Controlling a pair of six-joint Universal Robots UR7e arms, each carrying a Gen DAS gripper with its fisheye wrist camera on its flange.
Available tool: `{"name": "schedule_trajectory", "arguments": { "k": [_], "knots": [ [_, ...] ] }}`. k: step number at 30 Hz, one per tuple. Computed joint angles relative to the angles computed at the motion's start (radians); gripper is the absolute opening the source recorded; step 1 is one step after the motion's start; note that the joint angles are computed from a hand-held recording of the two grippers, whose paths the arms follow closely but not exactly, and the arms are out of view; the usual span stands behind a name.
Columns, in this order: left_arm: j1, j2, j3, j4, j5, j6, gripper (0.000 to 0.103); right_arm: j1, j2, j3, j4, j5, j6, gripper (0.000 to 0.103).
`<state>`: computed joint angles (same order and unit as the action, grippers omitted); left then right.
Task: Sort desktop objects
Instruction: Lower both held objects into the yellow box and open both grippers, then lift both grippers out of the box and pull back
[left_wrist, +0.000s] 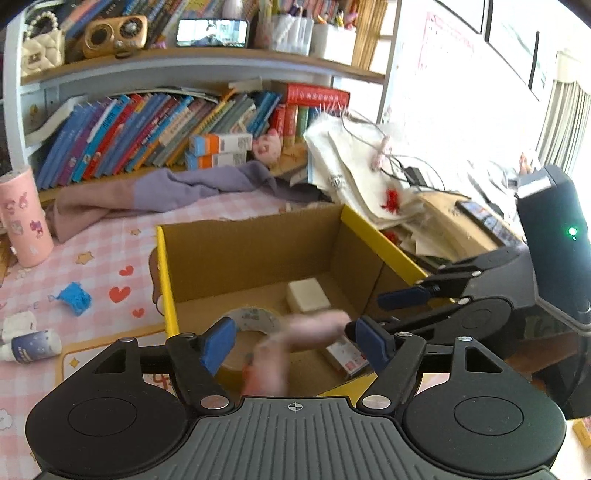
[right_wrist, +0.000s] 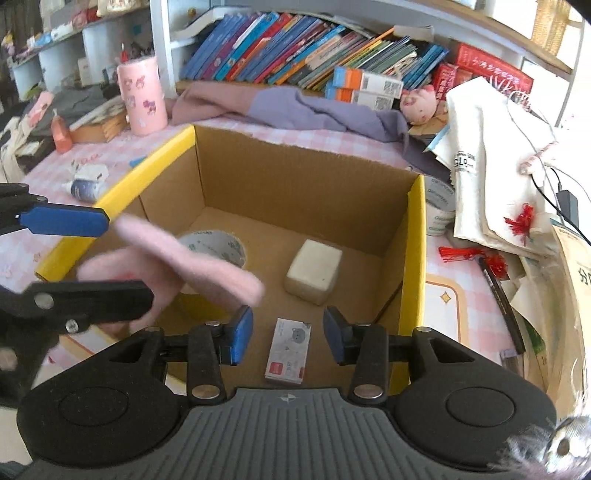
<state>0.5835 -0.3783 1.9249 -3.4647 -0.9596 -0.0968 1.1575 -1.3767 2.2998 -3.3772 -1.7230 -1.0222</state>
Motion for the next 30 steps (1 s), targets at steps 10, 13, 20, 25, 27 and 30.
{"name": "schedule_trajectory", "arguments": {
  "k": [10, 13, 20, 25, 27, 30],
  "knots": [
    [-0.021, -0.032, 0.082, -0.080, 0.007, -0.033, 0.074, -0.020, -0.060, 0.105, -0.150, 0.068, 0.054, 0.043],
    [-0.022, -0.044, 0.103, -0.087, -0.001, -0.036, 0.075, -0.027, -0.072, 0.135, -0.200, 0.086, 0.080, 0.043],
    [-0.026, -0.072, 0.155, -0.119, -0.005, -0.041, 0.075, -0.025, -0.056, 0.195, -0.339, 0.085, 0.126, 0.043],
    [-0.027, -0.090, 0.197, -0.148, 0.004, -0.043, 0.075, -0.012, -0.024, 0.242, -0.466, 0.064, 0.146, 0.043],
    [-0.026, -0.098, 0.214, -0.157, 0.006, -0.044, 0.075, -0.006, -0.009, 0.261, -0.515, 0.053, 0.159, 0.044],
    [-0.021, -0.113, 0.242, -0.170, 0.001, -0.041, 0.075, 0.002, 0.019, 0.290, -0.584, 0.033, 0.180, 0.044]
  ]
}}
